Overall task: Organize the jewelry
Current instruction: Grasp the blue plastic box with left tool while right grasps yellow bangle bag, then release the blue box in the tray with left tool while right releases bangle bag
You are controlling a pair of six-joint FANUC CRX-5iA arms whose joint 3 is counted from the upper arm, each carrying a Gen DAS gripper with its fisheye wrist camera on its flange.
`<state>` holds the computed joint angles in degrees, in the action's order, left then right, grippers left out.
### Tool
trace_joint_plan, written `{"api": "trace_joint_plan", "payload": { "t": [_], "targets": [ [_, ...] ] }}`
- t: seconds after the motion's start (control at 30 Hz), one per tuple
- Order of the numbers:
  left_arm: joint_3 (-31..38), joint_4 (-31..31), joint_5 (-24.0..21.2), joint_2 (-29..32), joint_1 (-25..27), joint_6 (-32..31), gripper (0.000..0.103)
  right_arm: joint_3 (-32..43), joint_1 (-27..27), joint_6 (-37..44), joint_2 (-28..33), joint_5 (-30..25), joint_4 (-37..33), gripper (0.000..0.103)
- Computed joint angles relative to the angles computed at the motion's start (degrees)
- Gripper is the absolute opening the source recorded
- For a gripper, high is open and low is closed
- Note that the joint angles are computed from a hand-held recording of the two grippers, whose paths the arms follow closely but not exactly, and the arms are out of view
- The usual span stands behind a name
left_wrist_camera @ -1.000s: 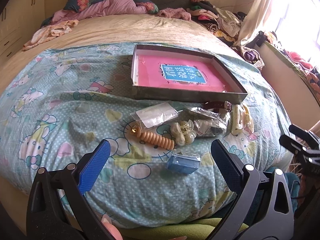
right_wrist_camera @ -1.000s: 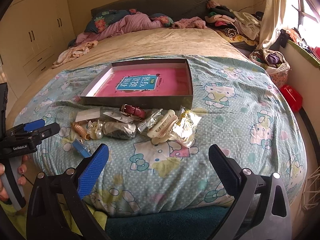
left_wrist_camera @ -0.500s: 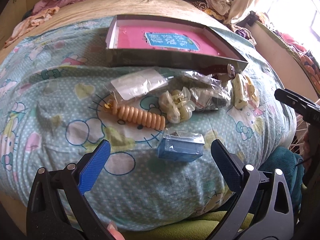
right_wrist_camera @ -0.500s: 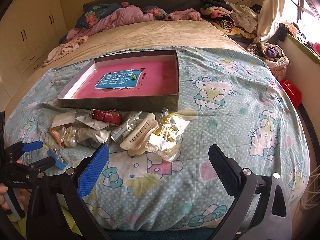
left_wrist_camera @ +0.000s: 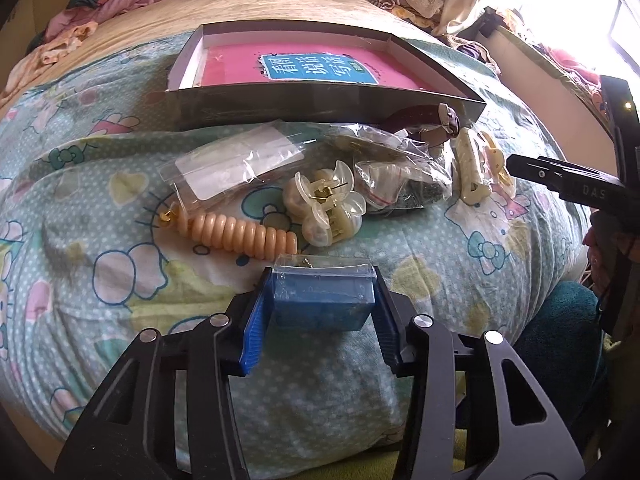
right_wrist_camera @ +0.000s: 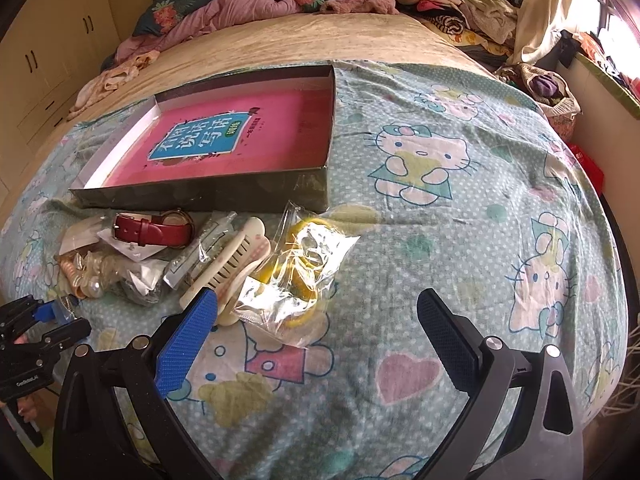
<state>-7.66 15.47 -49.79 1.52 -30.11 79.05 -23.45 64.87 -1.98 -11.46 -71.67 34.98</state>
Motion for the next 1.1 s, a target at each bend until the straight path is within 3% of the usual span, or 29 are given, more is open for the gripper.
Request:
{"api": "trace_joint_plan", "payload": {
  "t": [0.07, 0.17, 0.37, 0.43, 0.5, 0.83, 1.1],
  "targets": [
    [-0.2, 0.4, 0.4, 0.0, 0.0, -0.3, 0.038, -0.5, -1.6, 0.8, -0.6, 2.9, -1.5, 0.098],
    [-0.6, 1.1, 1.1, -0.2, 0.1, -1.0, 0.037, -1.9, -4.4, 1.8, -2.3, 9.1, -4.5, 0.081],
    [-1.3, 2.7, 2.3, -1.3, 0.2, -3.3, 0.037, -6.2, -6.8, -0.8, -6.9, 18.0, -6.4, 0.069],
    [-1.2, 3.5, 2.4, -1.5, 0.2, -3.8, 0.037, -8.4, -6.7, -2.5, -9.0, 21.1, -5.7, 0.059],
    [-1.0, 3.9, 2.6, -1.5, 0.2, -4.1, 0.037, -10.2, -7.2, -3.2, -10.6, 25.6, -6.0, 0.042],
    [0.1, 5.0, 3.7, -1.4, -0.2, -4.9, 0.037, -14.4, -6.0, -13.5, -15.0, 26.5, 5.2, 0.039],
    [4.0, 4.0, 5.7, 0.3, 0.6, -2.9, 0.037, -10.3, -6.4, -9.0, -12.9, 22.6, 7.4, 0.039]
  ]
}}
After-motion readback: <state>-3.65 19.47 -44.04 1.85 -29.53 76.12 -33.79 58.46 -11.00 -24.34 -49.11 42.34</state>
